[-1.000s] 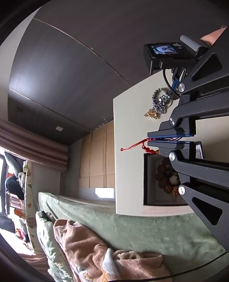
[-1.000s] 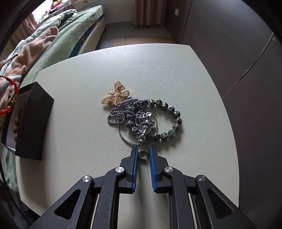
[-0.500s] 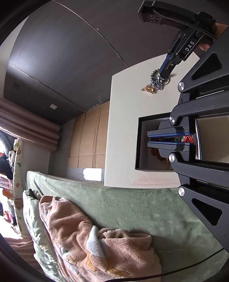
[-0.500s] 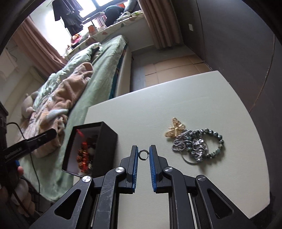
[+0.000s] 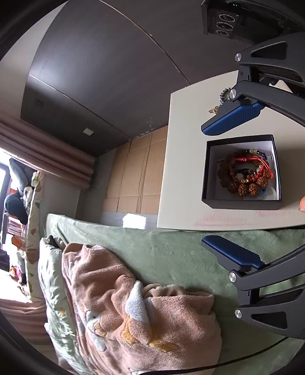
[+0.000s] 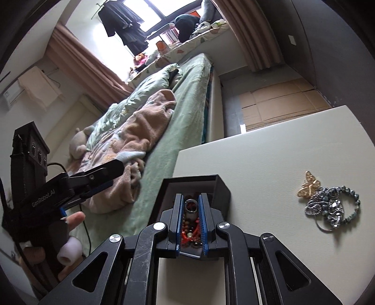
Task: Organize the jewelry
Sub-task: 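Lower the silver ring into the box and open the right tool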
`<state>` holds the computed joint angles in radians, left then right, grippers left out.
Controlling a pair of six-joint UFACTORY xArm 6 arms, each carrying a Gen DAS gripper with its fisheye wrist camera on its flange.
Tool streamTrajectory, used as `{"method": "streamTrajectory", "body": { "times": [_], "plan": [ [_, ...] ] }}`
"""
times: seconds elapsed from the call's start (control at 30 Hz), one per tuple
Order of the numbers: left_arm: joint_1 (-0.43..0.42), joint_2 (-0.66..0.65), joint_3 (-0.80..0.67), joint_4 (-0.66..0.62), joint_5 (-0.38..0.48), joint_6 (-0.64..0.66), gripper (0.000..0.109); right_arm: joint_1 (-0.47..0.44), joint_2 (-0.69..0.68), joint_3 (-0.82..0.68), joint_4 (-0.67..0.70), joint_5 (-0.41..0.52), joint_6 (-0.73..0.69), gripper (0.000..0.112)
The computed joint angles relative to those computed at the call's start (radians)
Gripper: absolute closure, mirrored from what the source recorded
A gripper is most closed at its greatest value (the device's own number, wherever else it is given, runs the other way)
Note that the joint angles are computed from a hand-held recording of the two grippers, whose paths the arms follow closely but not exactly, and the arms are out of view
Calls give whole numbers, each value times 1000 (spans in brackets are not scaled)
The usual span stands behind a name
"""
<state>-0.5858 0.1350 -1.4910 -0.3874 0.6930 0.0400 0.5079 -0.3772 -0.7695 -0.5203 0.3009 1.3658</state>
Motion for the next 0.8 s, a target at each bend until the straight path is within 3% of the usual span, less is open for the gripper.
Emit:
{"method": "streamTrajectory", "body": {
  "times": [0.07, 0.2, 0.27, 0.3, 0.33, 0.4, 0.53, 0.57, 0.63, 0.67, 0.8],
  "plan": [
    [10, 3, -4, -42, 11, 15, 21, 2, 31, -15, 7, -31, -4, 98],
    [14, -5, 6, -7, -7, -35, 17, 6, 88, -44, 52, -82, -52, 97],
    [14, -18, 30, -5, -44, -55, 8, 14, 98, -48, 147, -77, -135, 84],
    [13, -25, 44, 0, -68, -71, 7, 13, 96, -46, 153, -71, -131, 65],
    [12, -31, 55, 3, -87, -85, 6, 9, 86, -40, 117, -61, -92, 57],
    [10, -37, 68, 2, -111, -91, 6, 6, 57, -30, 43, -22, -26, 56],
    [-3, -41, 82, 49, -157, -109, 6, -7, -16, 23, 48, 1, -16, 53],
    [-8, -43, 88, 61, -171, -109, 6, -9, -35, 32, 35, 23, 0, 50],
    [-18, -44, 90, 65, -181, -89, 6, -14, -77, 51, 8, 65, 33, 32],
    [-22, -44, 90, 56, -181, -69, 6, -20, -101, 65, 1, 79, 43, 28],
    [-47, -40, 86, 24, -174, -11, 6, -41, -193, 118, -27, 133, 88, 25]
  ]
}}
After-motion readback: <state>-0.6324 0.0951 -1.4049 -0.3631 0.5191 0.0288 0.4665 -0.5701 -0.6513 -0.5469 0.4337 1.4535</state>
